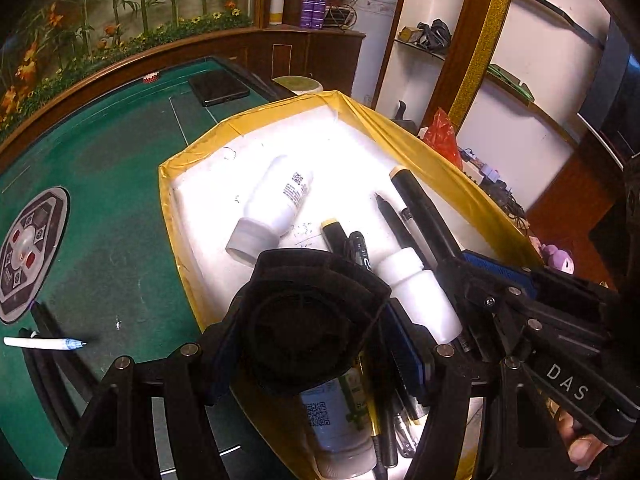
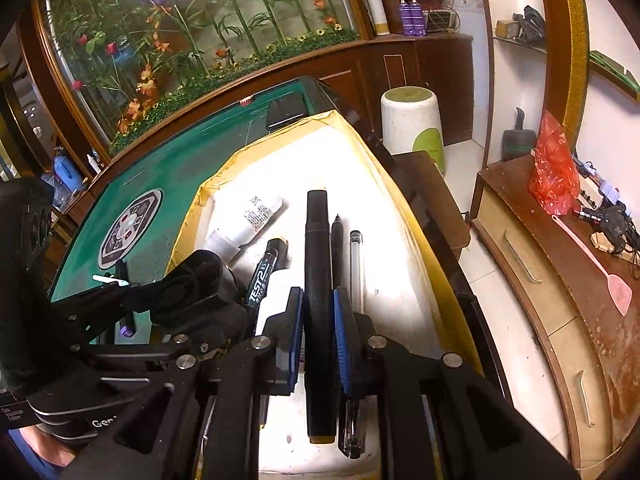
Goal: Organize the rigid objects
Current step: 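Carry the black holder and marker over the tray and release both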
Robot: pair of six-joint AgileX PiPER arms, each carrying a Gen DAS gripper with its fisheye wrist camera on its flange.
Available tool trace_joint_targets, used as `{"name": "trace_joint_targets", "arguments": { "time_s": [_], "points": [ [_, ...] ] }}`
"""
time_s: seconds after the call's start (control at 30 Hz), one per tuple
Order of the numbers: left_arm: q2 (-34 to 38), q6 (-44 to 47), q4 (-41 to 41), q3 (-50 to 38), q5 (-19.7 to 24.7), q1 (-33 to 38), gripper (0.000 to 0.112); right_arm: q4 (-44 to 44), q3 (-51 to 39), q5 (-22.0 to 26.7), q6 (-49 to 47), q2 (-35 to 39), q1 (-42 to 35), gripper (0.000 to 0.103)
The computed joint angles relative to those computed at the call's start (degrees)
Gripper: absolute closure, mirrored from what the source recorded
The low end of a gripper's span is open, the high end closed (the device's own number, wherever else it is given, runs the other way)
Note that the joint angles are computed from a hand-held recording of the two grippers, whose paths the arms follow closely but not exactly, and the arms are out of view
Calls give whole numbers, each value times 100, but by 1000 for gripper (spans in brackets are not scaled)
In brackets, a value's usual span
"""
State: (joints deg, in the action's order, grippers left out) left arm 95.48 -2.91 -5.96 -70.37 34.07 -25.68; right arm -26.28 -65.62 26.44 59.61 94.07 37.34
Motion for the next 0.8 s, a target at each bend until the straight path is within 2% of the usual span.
{"name": "trace_joint_targets", "arguments": {
  "time_s": [0.2,0.47,0.67,0.8],
  "points": [
    [-127,381,-522,50,76,168,37,-162,-15,96,224,-30,81,88],
    [-530,806,-1001,273,147,351,37,-621,-95,380,740,-174,418,88],
    [-869,1113,-1319,466,161,510,30,-961,-147,586,1099,-313,664,87],
    [-1036,1540,-1792,588,302,745,30,-1153,-114,637,1397,-406,785,83]
  ]
}}
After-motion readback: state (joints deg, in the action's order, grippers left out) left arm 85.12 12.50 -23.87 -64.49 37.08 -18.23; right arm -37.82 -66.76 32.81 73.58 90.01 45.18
